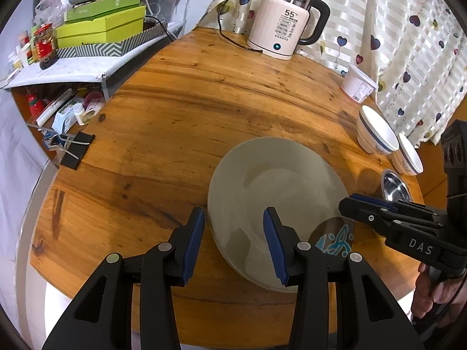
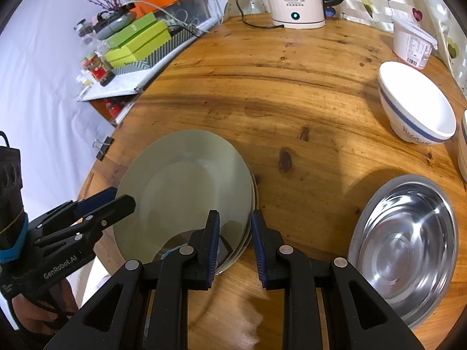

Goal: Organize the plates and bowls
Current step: 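Open both grippers to release the plate on the stack, then move both grippers over the stainless steel bowl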

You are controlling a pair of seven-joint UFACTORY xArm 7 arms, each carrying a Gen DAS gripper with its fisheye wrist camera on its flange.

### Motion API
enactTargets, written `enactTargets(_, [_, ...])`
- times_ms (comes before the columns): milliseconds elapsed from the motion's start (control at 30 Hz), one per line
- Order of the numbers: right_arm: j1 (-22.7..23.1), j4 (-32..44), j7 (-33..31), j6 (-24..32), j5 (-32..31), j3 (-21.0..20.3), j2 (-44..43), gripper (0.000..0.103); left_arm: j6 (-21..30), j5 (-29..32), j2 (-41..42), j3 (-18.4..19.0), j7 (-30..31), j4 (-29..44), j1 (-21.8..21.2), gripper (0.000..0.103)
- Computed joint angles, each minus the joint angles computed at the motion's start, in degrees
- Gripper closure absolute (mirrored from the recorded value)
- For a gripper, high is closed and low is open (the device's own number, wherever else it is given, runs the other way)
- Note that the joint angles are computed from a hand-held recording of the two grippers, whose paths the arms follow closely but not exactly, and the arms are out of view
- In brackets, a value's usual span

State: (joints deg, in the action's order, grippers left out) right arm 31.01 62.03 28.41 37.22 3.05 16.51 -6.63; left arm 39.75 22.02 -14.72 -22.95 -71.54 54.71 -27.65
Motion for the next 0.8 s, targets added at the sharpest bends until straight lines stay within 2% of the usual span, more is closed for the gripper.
enactTargets(167, [-0.1, -0.5, -0.3, -0.4, 0.8, -0.2, -1.1, 0.081, -0.1, 0.4, -0.6, 0.0, -0.3, -0.1, 0.3, 0.060])
enactTargets(333, [0.0, -1.6, -1.3, -1.2, 1.8, -0.4, -3.2, 0.071, -0.1, 0.9, -1.0, -0.4, -0.2, 0.4, 0.5, 0.060])
enactTargets(400, [0.1, -2.1, -2.3, -1.9, 2.6, -0.5, -4.2, 0.063, 0.2, 1.4, -1.0, -0.7, -0.1, 1.0, 0.6, 0.060])
enactTargets(500, [0.2, -2.9, -3.4, -2.9, 3.6, -0.7, -5.9, 0.057, 0.5, 2.1, -1.1, -0.9, -0.1, 1.7, 0.7, 0.060])
enactTargets(733, [-0.4, -5.9, -4.6, -4.1, 4.8, -1.1, -10.8, 0.055, 0.5, 3.1, -0.3, -1.4, 0.5, 3.6, 0.7, 0.060])
enactTargets(800, [-0.9, -6.6, -4.2, -4.4, 4.2, -0.8, -12.0, 0.051, 0.2, 3.5, 0.6, -1.5, 0.9, 4.6, 0.5, 0.060])
